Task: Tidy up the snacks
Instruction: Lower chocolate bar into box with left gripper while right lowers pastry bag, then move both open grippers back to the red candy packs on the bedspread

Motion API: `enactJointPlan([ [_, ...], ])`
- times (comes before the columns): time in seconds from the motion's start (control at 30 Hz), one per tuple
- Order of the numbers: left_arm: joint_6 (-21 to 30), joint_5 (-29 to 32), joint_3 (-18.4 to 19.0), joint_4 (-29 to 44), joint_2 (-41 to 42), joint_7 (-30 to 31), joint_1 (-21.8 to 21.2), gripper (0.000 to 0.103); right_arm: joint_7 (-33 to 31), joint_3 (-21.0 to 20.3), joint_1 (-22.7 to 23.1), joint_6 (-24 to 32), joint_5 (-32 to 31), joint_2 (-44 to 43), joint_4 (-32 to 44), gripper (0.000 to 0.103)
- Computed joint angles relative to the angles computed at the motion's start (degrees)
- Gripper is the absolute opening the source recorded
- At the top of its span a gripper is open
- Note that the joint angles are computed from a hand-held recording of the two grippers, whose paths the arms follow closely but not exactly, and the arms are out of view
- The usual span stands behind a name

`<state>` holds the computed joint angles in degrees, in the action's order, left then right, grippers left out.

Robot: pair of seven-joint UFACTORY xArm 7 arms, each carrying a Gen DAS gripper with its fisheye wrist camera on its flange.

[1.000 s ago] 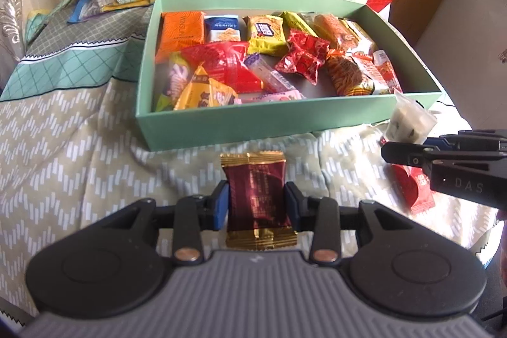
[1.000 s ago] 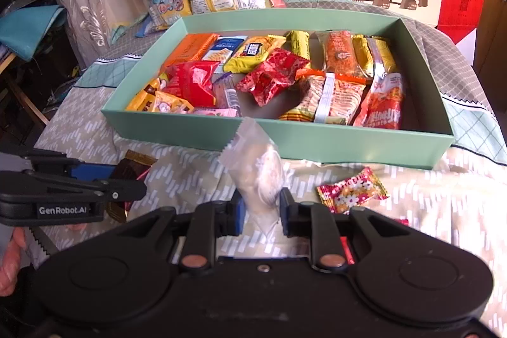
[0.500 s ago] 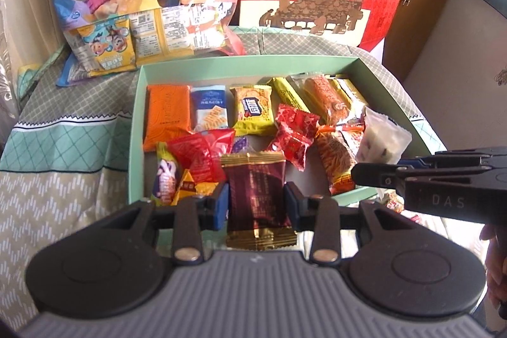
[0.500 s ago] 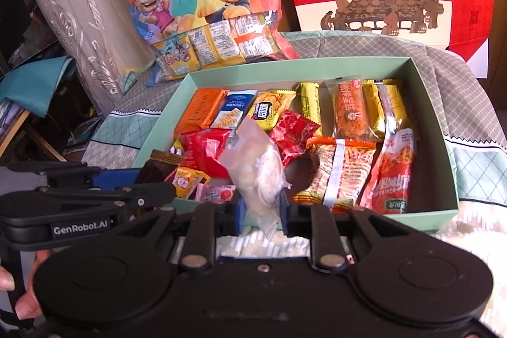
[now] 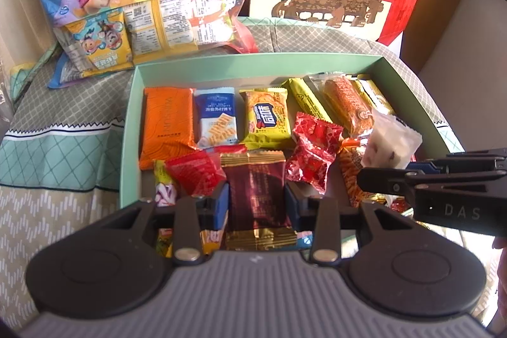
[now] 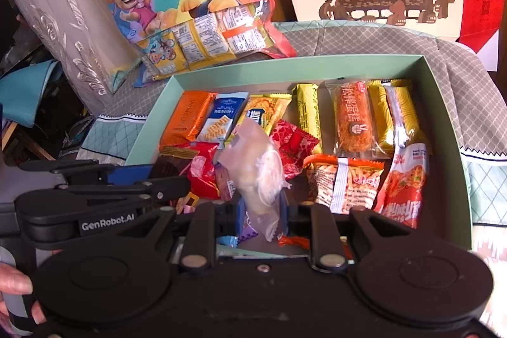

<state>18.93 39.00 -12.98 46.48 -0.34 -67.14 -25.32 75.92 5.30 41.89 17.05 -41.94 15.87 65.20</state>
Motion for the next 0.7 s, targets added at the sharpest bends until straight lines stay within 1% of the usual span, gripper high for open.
enactJointPlan([
  [0.03,0.2,0.1,0.0,0.2,0.3,0.0,0.0,0.038,-0.2,0.1,-0.4,-0.7,0.6,0.2,0.0,0.023],
  [0.07,0.7,0.1,0.0,0.6,0.5,0.0,-0.1,0.039,-0.2,0.1,-0.5,-0.9,1.1,0.4,0.1,0.027],
  [0.1,1.1,0.9,0.0,0.8,0.6,-0.8,-0.2,0.047,0.1,-0.2,-0.4,-1.0,1.2,0.3,0.0,0.031],
  [0.13,1.6,1.8,0.0,0.9,0.5,-1.8,-0.3,0.057,0.4,-0.3,-0.3,-0.9,1.4,0.1,0.0,0.047],
  [0.17,3.2,4.2,-0.1,1.2,0.3,-4.6,-0.6,0.078,1.4,-0.8,-0.1,-1.3,0.9,-0.4,-0.3,0.072],
  [0.2,4.5,6.5,-0.2,1.3,0.0,-7.2,-0.7,0.094,4.1,-1.9,0.8,-1.4,-1.3,-0.9,-0.6,0.08],
  [0.23,4.9,8.3,-0.3,1.1,-0.5,-9.0,-0.7,0.102,7.3,-3.1,1.8,-1.7,-4.7,-1.7,-1.0,0.093],
  [0.27,4.7,8.7,-0.3,0.8,-0.9,-9.7,-0.6,0.103,8.9,-3.3,2.0,-1.4,-7.2,-2.3,-1.1,0.098],
  [0.33,4.4,7.3,-0.5,0.3,-1.5,-9.0,-0.4,0.103,10.7,-2.6,1.7,0.2,-10.2,-3.4,-1.1,0.103],
  [0.4,5.1,6.0,-0.9,0.1,-2.1,-8.1,-0.3,0.103,12.0,-1.5,1.1,1.3,-12.5,-4.2,-1.4,0.103],
  [0.53,6.8,4.8,-2.1,-0.1,-3.2,-7.2,-0.5,0.103,13.3,1.3,-1.0,2.8,-14.3,-6.5,-3.1,0.103],
  [0.7,7.3,2.8,-3.7,-0.3,-4.1,-6.2,-1.4,0.103,17.9,4.7,-3.5,4.8,-16.8,-11.7,-8.2,0.103],
])
